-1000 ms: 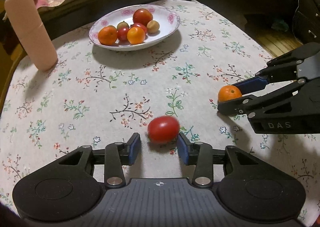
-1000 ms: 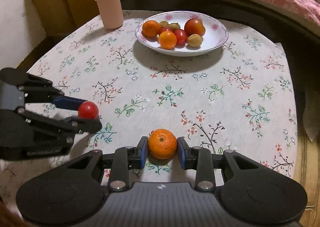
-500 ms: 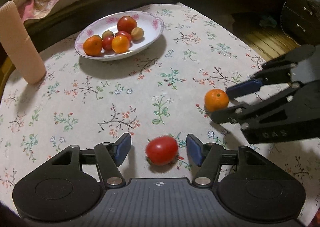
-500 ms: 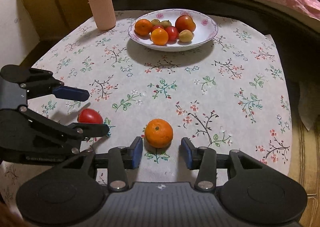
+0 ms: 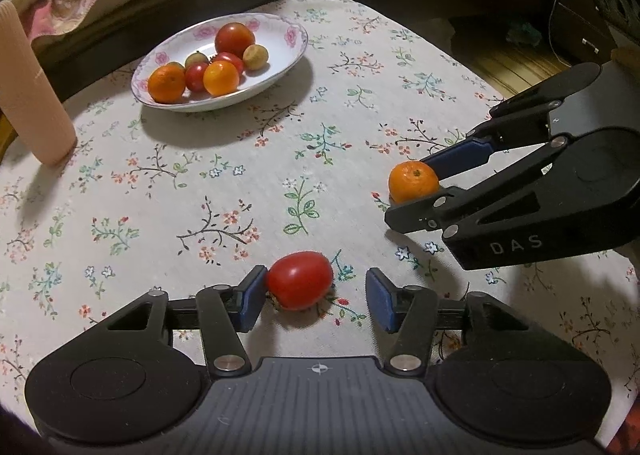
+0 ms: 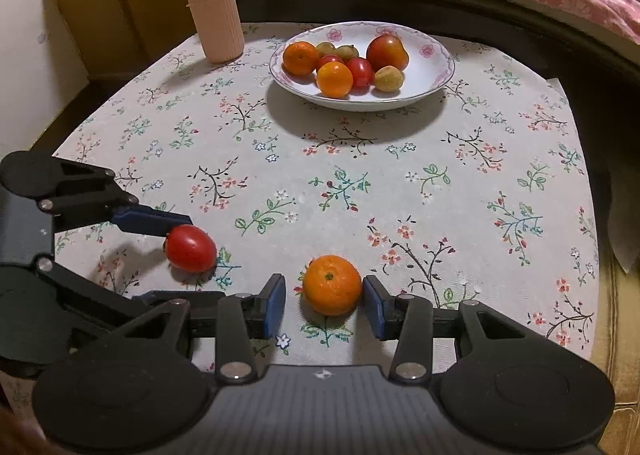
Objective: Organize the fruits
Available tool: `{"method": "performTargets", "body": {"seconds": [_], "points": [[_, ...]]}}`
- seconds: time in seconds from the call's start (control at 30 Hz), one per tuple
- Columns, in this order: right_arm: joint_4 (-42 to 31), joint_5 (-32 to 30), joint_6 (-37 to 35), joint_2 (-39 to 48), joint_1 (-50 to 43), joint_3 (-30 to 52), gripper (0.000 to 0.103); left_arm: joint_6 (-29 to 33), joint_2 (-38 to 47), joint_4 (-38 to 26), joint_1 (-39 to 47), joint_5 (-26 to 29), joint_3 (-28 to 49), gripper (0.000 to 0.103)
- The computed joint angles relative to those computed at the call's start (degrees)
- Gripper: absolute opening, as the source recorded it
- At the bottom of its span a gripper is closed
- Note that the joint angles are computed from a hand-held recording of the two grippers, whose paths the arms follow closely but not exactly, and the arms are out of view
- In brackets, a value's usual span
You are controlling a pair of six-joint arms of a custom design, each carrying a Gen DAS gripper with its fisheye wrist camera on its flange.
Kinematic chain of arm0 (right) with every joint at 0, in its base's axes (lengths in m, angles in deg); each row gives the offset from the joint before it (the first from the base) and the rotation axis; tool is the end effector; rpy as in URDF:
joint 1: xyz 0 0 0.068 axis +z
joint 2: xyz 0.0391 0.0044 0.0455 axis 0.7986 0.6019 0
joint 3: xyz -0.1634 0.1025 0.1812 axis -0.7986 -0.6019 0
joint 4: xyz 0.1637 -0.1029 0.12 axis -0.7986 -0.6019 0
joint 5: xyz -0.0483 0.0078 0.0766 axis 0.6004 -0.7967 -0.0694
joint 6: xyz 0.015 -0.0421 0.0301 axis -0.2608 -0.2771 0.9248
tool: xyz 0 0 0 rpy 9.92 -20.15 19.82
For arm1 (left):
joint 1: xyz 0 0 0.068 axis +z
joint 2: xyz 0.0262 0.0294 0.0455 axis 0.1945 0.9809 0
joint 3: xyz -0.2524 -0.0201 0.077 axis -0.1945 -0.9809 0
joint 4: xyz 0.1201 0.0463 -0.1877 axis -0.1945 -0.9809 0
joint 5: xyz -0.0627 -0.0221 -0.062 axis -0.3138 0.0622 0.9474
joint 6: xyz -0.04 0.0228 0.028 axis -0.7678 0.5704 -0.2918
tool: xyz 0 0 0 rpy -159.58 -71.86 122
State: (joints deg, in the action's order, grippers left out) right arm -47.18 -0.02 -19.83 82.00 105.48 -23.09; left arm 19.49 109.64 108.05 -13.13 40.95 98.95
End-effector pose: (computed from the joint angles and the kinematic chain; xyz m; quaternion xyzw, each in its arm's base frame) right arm 0.1850 0.2190 0.0136 0.0648 0.9592 0.0537 0.2699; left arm 0.2635 -0.1304 0.0153 0.4977 0.8262 -0.1228 0.2337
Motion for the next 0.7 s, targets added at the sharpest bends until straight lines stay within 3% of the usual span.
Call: {"method": "performTargets", "body": {"seconds": [0.1,0.2,0.33,0.7], "points": [[-0.23,-0.24,-0.05,-0.04,-0.09,0.1,0.044,0.03,-0.22,-1.39,0.1,-0.25,0.72,0.047],[-1.48,-0.46,-0.08,-0.19,-0.31,0.72,0.042,-0.13,-0.13,-2.87,-0.08,-0.44,1.51,0.043],[-3.27,-0.1,0.25,-0.4,-0.18,1.37,0.034,-0.25,-0.42,-2.43,-0.67,-1.24,1.1,0.042],[-3.5,0.24,0.42,-0.78,0.09,1.29,0.033,-2.93,-1.55,-4.52,-0.92,-0.11,3.15,0.042]]}}
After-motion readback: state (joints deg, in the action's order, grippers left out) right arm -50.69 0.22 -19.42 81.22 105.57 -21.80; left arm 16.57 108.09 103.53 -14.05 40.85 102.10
